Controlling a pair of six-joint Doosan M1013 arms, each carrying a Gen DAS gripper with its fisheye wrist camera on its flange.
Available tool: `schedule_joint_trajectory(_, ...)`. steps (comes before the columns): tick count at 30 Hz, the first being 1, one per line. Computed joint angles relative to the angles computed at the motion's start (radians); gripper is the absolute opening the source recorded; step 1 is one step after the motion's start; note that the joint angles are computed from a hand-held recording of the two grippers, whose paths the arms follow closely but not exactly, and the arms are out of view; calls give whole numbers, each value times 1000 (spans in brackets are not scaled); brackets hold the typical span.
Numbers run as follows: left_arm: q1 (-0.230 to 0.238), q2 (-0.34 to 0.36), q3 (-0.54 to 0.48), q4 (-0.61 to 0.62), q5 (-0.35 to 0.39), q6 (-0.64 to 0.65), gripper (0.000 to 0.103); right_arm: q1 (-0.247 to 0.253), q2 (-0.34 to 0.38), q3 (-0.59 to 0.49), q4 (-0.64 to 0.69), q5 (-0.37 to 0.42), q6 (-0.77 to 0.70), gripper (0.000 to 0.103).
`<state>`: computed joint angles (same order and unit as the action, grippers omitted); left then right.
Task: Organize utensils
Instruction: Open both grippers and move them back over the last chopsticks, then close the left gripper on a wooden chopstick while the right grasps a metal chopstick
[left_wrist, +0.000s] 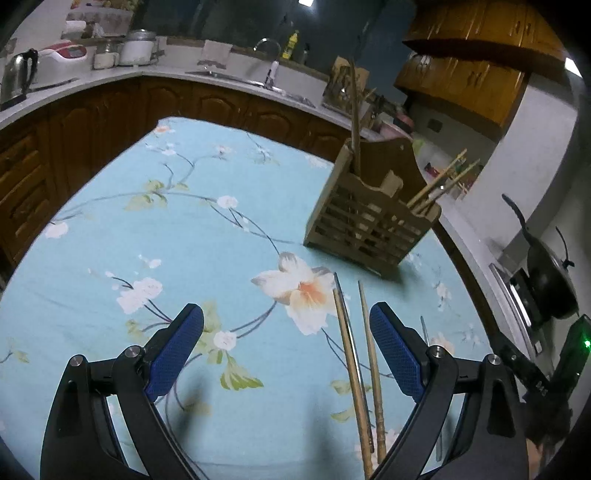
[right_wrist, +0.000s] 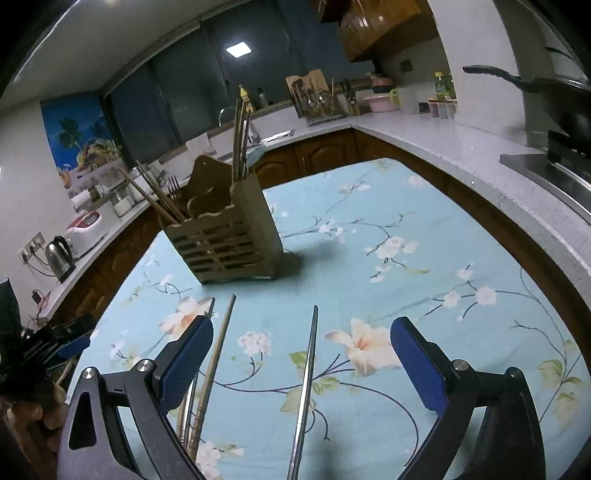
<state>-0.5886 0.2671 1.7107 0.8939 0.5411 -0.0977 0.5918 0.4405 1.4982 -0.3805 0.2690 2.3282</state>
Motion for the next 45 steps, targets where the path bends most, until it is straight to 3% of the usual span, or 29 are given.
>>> schedule_joint_trajectory(3, 2, 13, -13, -46, 1, 58, 93, 0, 12, -15, 38, 23, -49, 94)
schedule_joint_trajectory(4, 5, 20, -23, -78, -2, 99, 92, -2, 17, -20, 66, 27, -78, 88)
schedule_joint_trajectory(8, 19, 51, -66, -234, -6, 282, 80, -10, 38, -47, 178, 58, -186, 67)
schedule_joint_trajectory(14, 36, 106, -136, -384, 8, 473, 66, -21, 76, -92, 291, 123, -292, 52)
schedule_joint_trajectory(18, 49, 150, -192, -485, 31, 597, 57, -28, 97, -118, 347, 163, -342, 48)
schedule_joint_trajectory(27, 71, 213, -266, -621, 90, 743, 38, -32, 124, -153, 368, 204, -359, 46)
schedule_joint_trajectory(33, 51, 236, -299, -524, 158, 727, 31, -34, 144, -179, 385, 237, -386, 39)
schedule_joint_trajectory(35, 45, 241, -308, -495, 184, 731, 26, -31, 157, -198, 374, 266, -390, 31)
schedule_joint_trajectory(41, 44, 255, -333, -516, 215, 819, 17, -18, 179, -236, 271, 309, -357, 24)
schedule_joint_trajectory(45, 25, 269, -351, -458, 239, 846, 13, -7, 201, -272, 199, 339, -341, 23)
